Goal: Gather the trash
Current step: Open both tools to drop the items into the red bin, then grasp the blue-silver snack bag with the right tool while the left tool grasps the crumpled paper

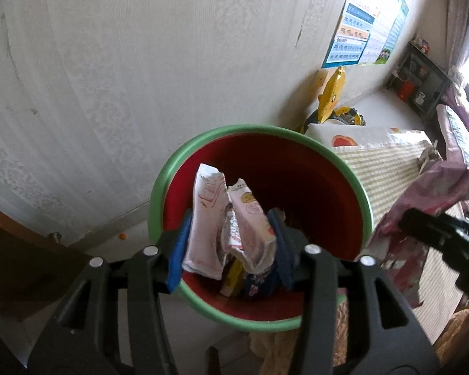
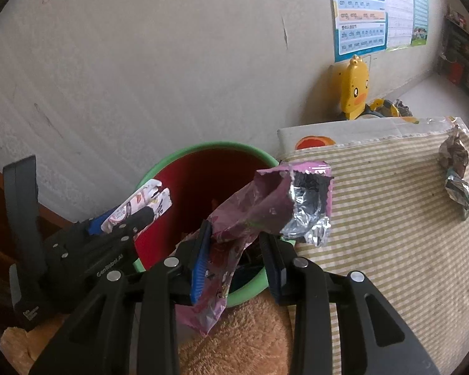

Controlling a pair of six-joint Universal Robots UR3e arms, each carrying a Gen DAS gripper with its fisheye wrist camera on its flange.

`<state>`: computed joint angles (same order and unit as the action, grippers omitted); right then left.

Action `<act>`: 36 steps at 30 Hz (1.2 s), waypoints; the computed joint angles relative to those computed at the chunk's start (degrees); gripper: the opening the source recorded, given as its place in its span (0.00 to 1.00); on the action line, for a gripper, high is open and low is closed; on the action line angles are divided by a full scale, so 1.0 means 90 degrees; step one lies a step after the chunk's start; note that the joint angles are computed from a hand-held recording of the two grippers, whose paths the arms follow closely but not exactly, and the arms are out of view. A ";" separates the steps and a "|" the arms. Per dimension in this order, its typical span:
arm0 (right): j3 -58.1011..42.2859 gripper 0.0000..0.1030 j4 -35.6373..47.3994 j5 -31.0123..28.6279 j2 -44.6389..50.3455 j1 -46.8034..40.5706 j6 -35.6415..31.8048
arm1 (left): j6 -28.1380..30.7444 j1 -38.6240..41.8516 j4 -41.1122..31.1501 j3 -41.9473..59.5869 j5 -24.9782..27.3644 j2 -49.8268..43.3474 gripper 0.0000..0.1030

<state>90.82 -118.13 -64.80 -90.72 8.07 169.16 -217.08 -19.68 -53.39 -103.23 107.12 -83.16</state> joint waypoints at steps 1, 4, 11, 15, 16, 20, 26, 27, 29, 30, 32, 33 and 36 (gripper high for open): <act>-0.0010 0.42 -0.0012 0.0056 0.0039 0.0000 -0.0043 | -0.0043 0.0022 -0.0002 0.0011 0.0008 -0.0012 0.64; 0.0063 0.63 -0.0131 0.0245 0.0079 -0.0069 -0.0130 | -0.0117 0.0133 0.0150 -0.0103 -0.0136 0.0068 0.74; 0.0795 0.69 -0.0716 0.0253 -0.0275 -0.0773 -0.0296 | -0.0188 0.0067 0.0083 -0.0078 -0.0209 0.0004 0.76; 0.1840 0.70 -0.1714 -0.0222 -0.0486 -0.1891 0.0004 | -0.0214 -0.0040 0.0055 -0.0038 -0.0178 -0.0085 0.76; 0.2093 0.70 -0.2027 -0.0380 -0.0442 -0.2218 0.0100 | -0.0228 -0.0069 0.0047 0.0004 -0.0175 -0.0140 0.76; 0.2134 0.75 -0.3036 -0.0914 0.0552 -0.3313 0.0337 | -0.0332 -0.0241 0.0021 0.0303 -0.0203 -0.0478 0.76; 0.0093 0.75 -0.2003 -0.1141 0.2601 -0.3612 0.0200 | -0.0290 -0.0712 -0.0201 0.1087 -0.0193 -0.1188 0.76; -0.0048 0.75 -0.1960 -0.1187 0.2724 -0.3567 0.0216 | -0.0276 -0.0787 -0.0255 0.1209 -0.0186 -0.1283 0.76; -0.0473 0.75 -0.1801 -0.1336 0.3145 -0.3403 0.0172 | -0.0255 -0.0948 -0.0438 0.1560 -0.0129 -0.1530 0.76; -0.0715 0.73 -0.1673 -0.1405 0.3356 -0.3339 0.0152 | -0.0267 -0.0985 -0.0499 0.1694 -0.0123 -0.1618 0.76; -0.0854 0.47 -0.1624 -0.1408 0.3493 -0.3326 0.0161 | -0.0297 -0.1075 -0.0572 0.2003 -0.0167 -0.1804 0.76; -0.0723 0.34 -0.1821 -0.1486 0.3434 -0.3319 0.0135 | -0.0288 -0.1112 -0.0613 0.2169 -0.0163 -0.1905 0.76; -0.0235 0.07 -0.1788 -0.1013 0.3029 -0.3632 -0.0268 | -0.0112 -0.1278 -0.0778 0.3208 -0.0170 -0.2625 0.76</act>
